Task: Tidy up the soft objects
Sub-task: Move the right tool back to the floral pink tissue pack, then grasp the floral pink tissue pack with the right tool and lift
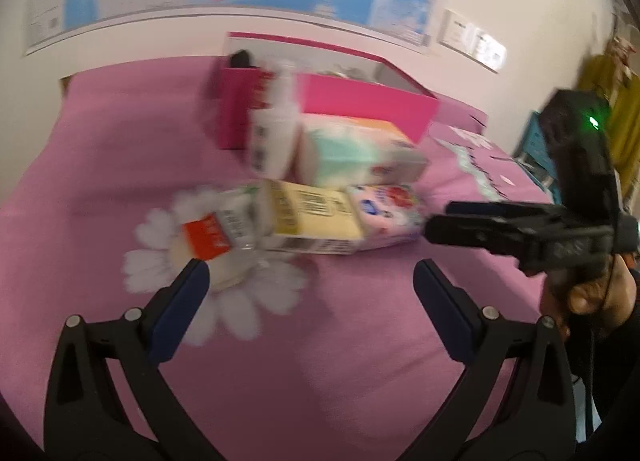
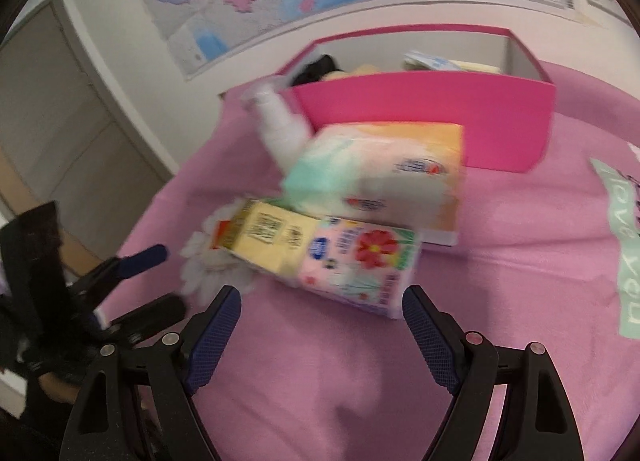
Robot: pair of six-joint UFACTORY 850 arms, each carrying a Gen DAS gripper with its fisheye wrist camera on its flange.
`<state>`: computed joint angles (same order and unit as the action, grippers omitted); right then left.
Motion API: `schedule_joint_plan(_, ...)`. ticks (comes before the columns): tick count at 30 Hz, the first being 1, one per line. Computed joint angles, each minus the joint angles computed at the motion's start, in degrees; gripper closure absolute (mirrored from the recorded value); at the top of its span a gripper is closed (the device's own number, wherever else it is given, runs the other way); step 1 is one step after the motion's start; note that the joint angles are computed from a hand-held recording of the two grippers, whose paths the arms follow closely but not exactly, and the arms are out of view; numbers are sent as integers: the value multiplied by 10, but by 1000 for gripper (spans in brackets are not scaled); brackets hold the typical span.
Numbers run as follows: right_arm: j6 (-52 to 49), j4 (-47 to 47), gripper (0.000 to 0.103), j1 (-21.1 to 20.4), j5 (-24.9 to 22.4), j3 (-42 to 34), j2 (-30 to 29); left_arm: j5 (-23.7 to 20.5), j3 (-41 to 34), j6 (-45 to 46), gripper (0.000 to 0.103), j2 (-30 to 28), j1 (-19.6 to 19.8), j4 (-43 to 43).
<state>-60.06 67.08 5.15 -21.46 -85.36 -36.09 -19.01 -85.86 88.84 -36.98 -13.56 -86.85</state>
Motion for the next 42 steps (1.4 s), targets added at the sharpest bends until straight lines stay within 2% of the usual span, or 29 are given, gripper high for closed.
schedule_joint_plan(4, 11, 1, 21, -5, 16, 4, 0, -29, -17, -9, 5, -9, -3, 14)
schedule_joint_plan(7, 19, 0, 25, -9, 16, 2, -3, -52, -32, -8, 5, -16, -3, 9)
schedule_joint_plan(12, 23, -4, 26, -15, 2, -8, -13, -74, -62, -51, 6, -36, -8, 52)
schedule_joint_plan(13, 26, -6, 26, -15, 3, -9, -14, -77, -66, -55, 7, -38, -9, 59)
schedule_joint_plan(14, 21, 0, 26, -17, -1, -11, -17, -83, -70, -56, 14, -41, -11, 63)
schedule_joint_plan(15, 13, 13, 28, -20, -6, -14, -19, -91, -75, -61, 17, -45, -11, 68)
schedule_joint_plan(16, 14, 16, 36, -23, -12, -18, -23, -98, -84, -74, 19, -51, -12, 80)
schedule_joint_plan(18, 23, 8, 42, -27, -28, -32, -33, -103, -98, -101, 21, -60, -13, 105)
schedule_joint_plan(24, 37, 12, 42, -43, -76, -64, -58, -139, -128, -129, 28, -83, -12, 131)
schedule_joint_plan(26, 30, 24, 48, -48, -105, -75, -68, -156, -137, -138, 29, -91, -10, 137)
schedule_joint_plan(27, 28, 33, 51, -52, -123, -82, -75, -157, -142, -144, 30, -95, -10, 140)
schedule_joint_plan(29, 47, 26, 52, -55, -134, -96, -85, -164, -153, -157, 36, -105, -9, 147)
schedule_joint_plan(31, 54, 22, 58, -57, -148, -105, -93, -168, -162, -164, 40, -110, -9, 155)
schedule_joint_plan(35, 62, 18, 61, -58, -156, -115, -101, -154, -171, -181, 43, -114, -16, 184)
schedule_joint_plan(42, 79, -13, 68, -56, -157, -129, -107, -147, -162, -180, 43, -110, -18, 180)
